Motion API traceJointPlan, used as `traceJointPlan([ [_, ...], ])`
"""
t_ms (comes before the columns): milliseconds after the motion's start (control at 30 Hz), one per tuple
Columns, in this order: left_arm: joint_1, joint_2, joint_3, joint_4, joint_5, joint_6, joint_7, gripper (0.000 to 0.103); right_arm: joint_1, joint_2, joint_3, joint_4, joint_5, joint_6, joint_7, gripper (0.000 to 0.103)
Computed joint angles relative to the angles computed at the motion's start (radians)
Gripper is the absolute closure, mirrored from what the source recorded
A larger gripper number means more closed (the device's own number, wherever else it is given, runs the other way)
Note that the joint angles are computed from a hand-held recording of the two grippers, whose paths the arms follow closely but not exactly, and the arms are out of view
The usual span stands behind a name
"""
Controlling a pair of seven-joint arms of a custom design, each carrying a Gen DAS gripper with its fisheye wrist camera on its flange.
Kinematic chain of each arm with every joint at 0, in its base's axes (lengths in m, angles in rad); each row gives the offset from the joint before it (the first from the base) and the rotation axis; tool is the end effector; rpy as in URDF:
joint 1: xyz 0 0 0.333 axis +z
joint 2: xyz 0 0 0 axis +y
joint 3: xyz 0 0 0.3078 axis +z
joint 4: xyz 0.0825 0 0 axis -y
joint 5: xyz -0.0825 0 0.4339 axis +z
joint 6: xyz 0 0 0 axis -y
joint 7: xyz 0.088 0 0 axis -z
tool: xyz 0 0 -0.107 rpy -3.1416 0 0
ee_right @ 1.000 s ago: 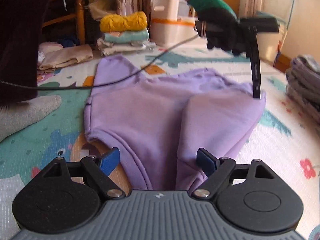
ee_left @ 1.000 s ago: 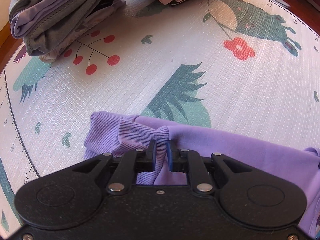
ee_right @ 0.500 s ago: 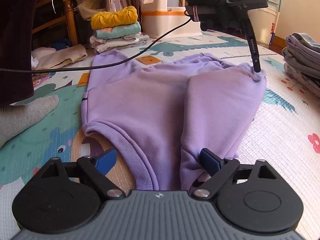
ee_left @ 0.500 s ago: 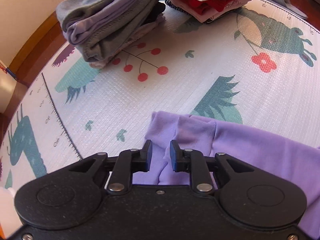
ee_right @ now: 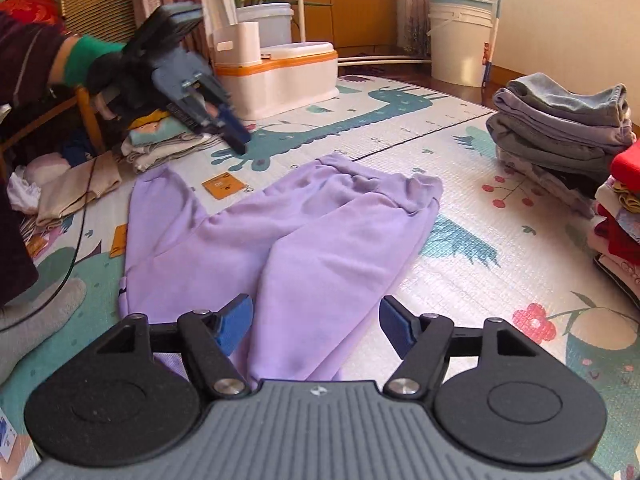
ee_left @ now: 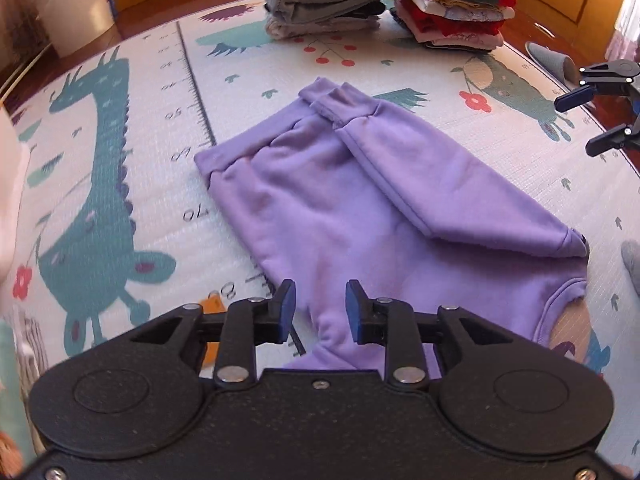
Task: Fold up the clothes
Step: 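Grasp the ribbed cuff with the left tool, then open both tools, then move the left tool to a ribbed sweatpants cuff and grasp it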
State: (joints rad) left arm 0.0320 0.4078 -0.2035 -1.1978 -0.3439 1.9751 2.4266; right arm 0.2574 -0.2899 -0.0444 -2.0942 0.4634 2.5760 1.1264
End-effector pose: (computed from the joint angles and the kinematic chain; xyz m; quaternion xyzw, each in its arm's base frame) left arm 0.7441 -0.1171 0.5925 -0.3076 0.9108 -0.2638 0.0792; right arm 0.5589 0.1106 0.6141 -0.7489 0.5182 -0.1665 0.3780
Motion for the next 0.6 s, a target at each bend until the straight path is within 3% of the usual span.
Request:
traceJointPlan([
  [100,0.044,-0.124,0.022,-0.21,-0.068,0.112,-0.034,0.077,-0.021,0.094,-0.014,0.147,-0.01,-0.108,0.02,0.033],
  [167,0.063,-0.164,0.034,-0.268,-0.107,0.118,-0.03,0.074,-0.036,0.158,-0.014,0.253,-0.002,-0.191,-0.002,0.034],
  [233,0.075,-0.196,0.05,-0.313,-0.135,0.126,-0.037,0.06,-0.058,0.232,-0.007,0.372,-0.005,-0.285,-0.002,0.034],
  [333,0.085,-0.23,0.073,-0.358,-0.161,0.144,-0.077,0.06,-0.097,0.36,0.012,0.58,-0.019,-0.422,0.051,0.034],
  [500,0.105,-0.262,0.11,-0.426,-0.197,0.18,-0.275,0.059,-0.14,0.543,0.053,0.882,-0.048,-0.566,0.163,0.034],
  [600,0.124,-0.267,0.127,-0.464,-0.251,0.221,-0.435,0.059,-0.146,0.595,0.068,0.954,-0.074,-0.613,0.241,0.033],
])
